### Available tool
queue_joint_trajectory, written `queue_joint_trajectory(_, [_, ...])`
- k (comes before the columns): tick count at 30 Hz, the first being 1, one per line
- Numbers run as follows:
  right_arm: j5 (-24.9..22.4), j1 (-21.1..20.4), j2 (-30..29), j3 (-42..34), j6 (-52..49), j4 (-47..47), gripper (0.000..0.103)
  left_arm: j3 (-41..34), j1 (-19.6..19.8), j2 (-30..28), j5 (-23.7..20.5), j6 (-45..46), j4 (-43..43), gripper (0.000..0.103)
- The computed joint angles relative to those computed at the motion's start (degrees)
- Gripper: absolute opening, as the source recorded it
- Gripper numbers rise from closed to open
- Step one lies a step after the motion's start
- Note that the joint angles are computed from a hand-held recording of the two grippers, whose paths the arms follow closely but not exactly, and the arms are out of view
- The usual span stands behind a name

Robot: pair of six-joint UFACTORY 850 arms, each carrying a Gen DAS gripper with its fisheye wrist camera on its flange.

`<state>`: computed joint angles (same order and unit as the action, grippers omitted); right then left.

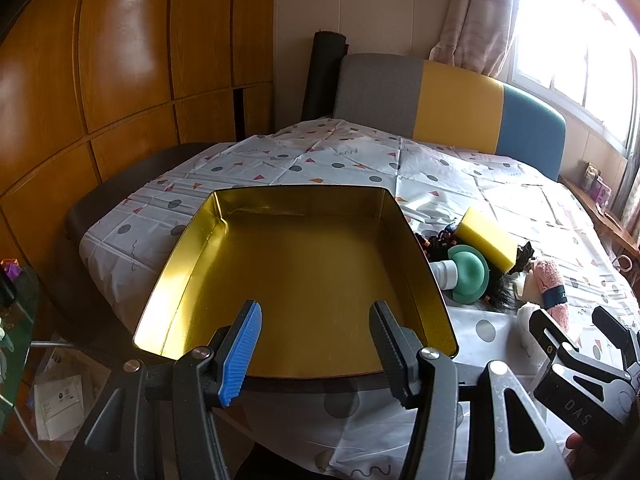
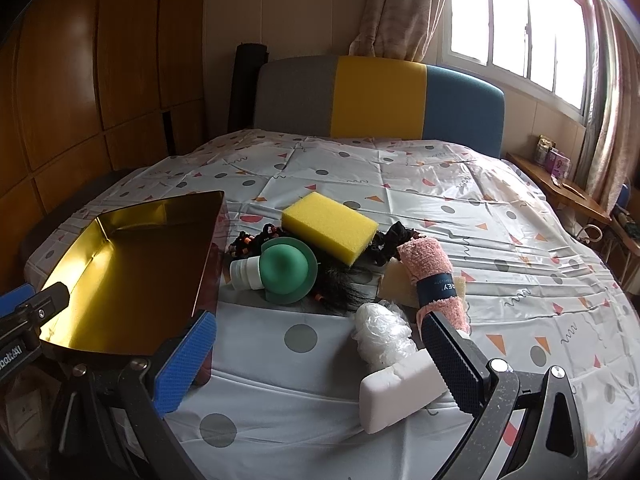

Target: Organize soft objects

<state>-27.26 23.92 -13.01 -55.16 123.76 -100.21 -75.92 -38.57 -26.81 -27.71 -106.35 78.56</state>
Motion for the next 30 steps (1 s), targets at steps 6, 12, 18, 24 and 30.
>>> queue_joint_trajectory(6, [0.03,0.01,0.09,0.04,-0.13,-0.06,0.103,-0.20,-0.26,-0.44,-0.52,-0.67,0.60,0.057])
queue_joint_trajectory(12, [0.00,0.06,0.13,0.05,-0.04,-0.11,0.103,-0.29,-0.32,-0.54,-0.55,-0.07,0.09,0.057])
queue_joint_trajectory(18, [-0.12,0.09,0.13,0.08,0.33,-0.45,0.103,-0.36,-0.31,-0.53,-0.49,0.44,-0.32,0.057])
queue_joint_trajectory(24, [0.03,0.02,0.41,0.20,0.66,-0.73,0.103,-0.50,-0.46,-0.67,-0.56,0.79,-0.47,0.057])
queue_joint_trajectory(30, [0.18,-0.08,0.49,0.34,1.01,-1.04,0.103,-0.67,-0.62,-0.86,-0.57,1.25,-0.70,0.057])
